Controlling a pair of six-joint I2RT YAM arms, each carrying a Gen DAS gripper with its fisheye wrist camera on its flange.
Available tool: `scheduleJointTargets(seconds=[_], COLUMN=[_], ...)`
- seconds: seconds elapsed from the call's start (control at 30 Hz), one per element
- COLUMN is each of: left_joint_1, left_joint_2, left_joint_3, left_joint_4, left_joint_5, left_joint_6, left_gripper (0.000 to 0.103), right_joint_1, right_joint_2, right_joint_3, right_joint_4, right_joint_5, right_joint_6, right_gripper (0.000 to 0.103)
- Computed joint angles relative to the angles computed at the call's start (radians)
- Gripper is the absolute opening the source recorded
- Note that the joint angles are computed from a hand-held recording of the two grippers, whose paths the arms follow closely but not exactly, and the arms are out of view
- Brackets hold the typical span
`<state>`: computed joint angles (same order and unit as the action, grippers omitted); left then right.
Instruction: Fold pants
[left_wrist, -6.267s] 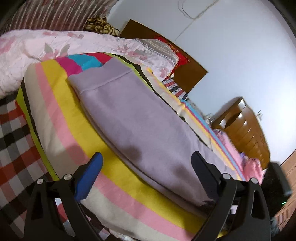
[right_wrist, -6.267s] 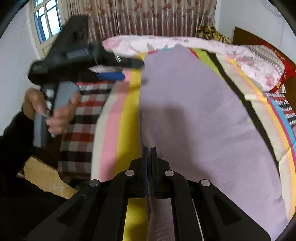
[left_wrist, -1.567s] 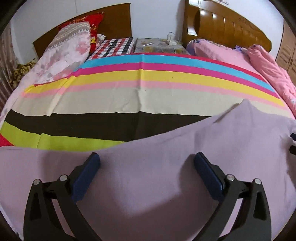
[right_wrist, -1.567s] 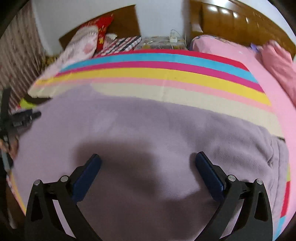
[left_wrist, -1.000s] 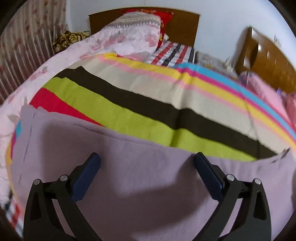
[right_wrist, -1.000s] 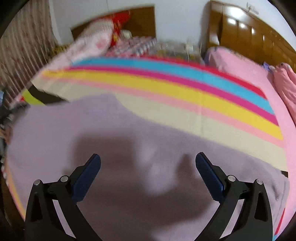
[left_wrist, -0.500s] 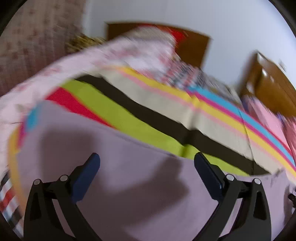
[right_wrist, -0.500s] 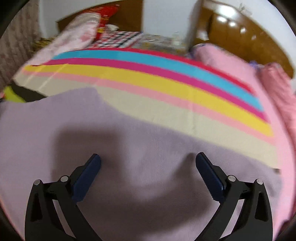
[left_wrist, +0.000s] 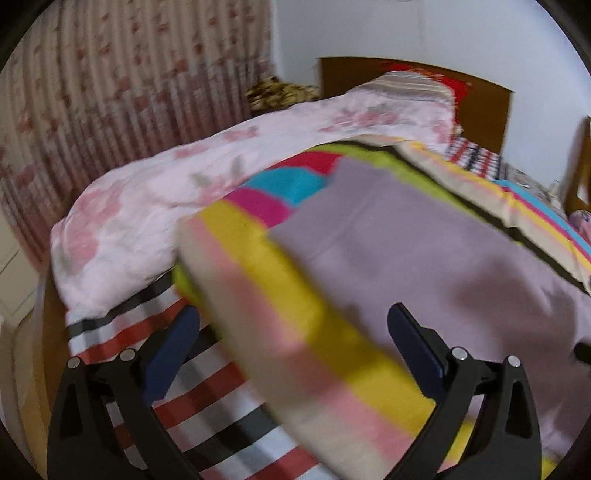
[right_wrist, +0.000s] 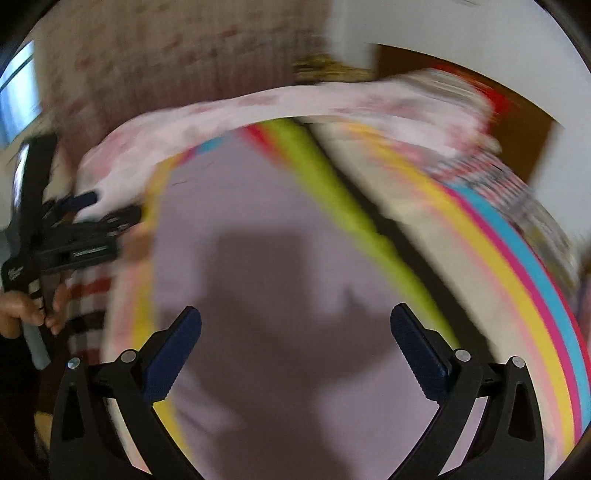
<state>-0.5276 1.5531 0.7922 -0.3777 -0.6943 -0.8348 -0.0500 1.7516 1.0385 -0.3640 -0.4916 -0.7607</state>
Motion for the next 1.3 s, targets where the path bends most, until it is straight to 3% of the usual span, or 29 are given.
scheduleJointTargets(seconds=[0.17,0.27,0.3,0.43,0.53,0.57,0.6,0.67,0.7,0.8,0.93,1.03,1.07,1.1,1.13,1.2,1.23,1.3], left_joint_1=[0.083,0.114,0.122,0.133,0.143,0.154,0.195,0.287,0.382,0.484,0.452,0.468,0.480,0.504,0.522,0.549,0.559,0.585], left_joint_2=[-0.133,-0.151,-0.153,-0.138,-0.151,-0.179,-0.242,-0.328,-0.352,-0.269,-0.086,0.077,0.102,0.146,0.172,0.198,0.194,0.183], left_joint_3=[-0.155,-0.194,-0.205,-0.225,-0.250,-0.275,-0.331,-0.430,-0.497,-0.532,-0.398,-0.285,-0.268,-0.268,-0.268,-0.231,-0.203,-0.141], left_joint_4=[0.018,0.044,0.054,0.087,0.126,0.162,0.245,0.415,0.562,0.794,0.842,0.862,0.861,0.927,0.968,0.951,0.904,0.802], left_joint_5=[0.045,0.075,0.083,0.106,0.158,0.201,0.308,0.524,0.723,0.968,0.986,0.989,0.985,1.007,1.024,1.031,1.029,1.046], left_joint_6=[-0.011,-0.009,-0.006,0.000,0.003,0.011,0.030,0.042,0.016,-0.052,-0.015,-0.022,-0.033,-0.061,-0.071,-0.045,-0.017,0.052], left_gripper=[0.101,0.101,0.101,0.101,0.101,0.101,0.101,0.101,0.101,0.101,0.101,0.101,0.101,0.101,0.101,0.098,0.091,0.080], right_joint_1=[0.240,0.326,0.347,0.367,0.375,0.383,0.379,0.354,0.343,0.282,0.224,0.251,0.265,0.282,0.290,0.304,0.310,0.320], right_joint_2=[-0.034,0.014,0.026,0.122,0.159,0.152,0.147,0.149,0.152,0.167,0.215,0.224,0.221,0.219,0.207,0.173,0.168,0.169], right_joint_3=[-0.158,-0.159,-0.153,-0.035,0.006,-0.013,-0.017,0.002,0.007,0.053,0.139,0.143,0.139,0.143,0.132,0.093,0.090,0.091], right_joint_4=[0.202,0.285,0.296,0.255,0.233,0.268,0.277,0.256,0.254,0.202,0.100,0.071,0.064,0.021,0.004,0.018,0.020,0.027], right_joint_5=[0.113,0.199,0.221,0.270,0.269,0.286,0.288,0.236,0.218,0.100,-0.029,-0.014,-0.003,-0.018,-0.049,-0.074,-0.073,-0.069], right_joint_6=[0.005,0.047,0.066,0.088,0.084,0.086,0.084,0.107,0.118,0.186,0.224,0.200,0.186,0.136,0.102,0.062,0.057,0.058], right_gripper=[0.098,0.088,0.083,0.081,0.071,0.055,0.043,0.028,0.022,0.013,0.013,0.029,0.051,0.088,0.096,0.095,0.094,0.079])
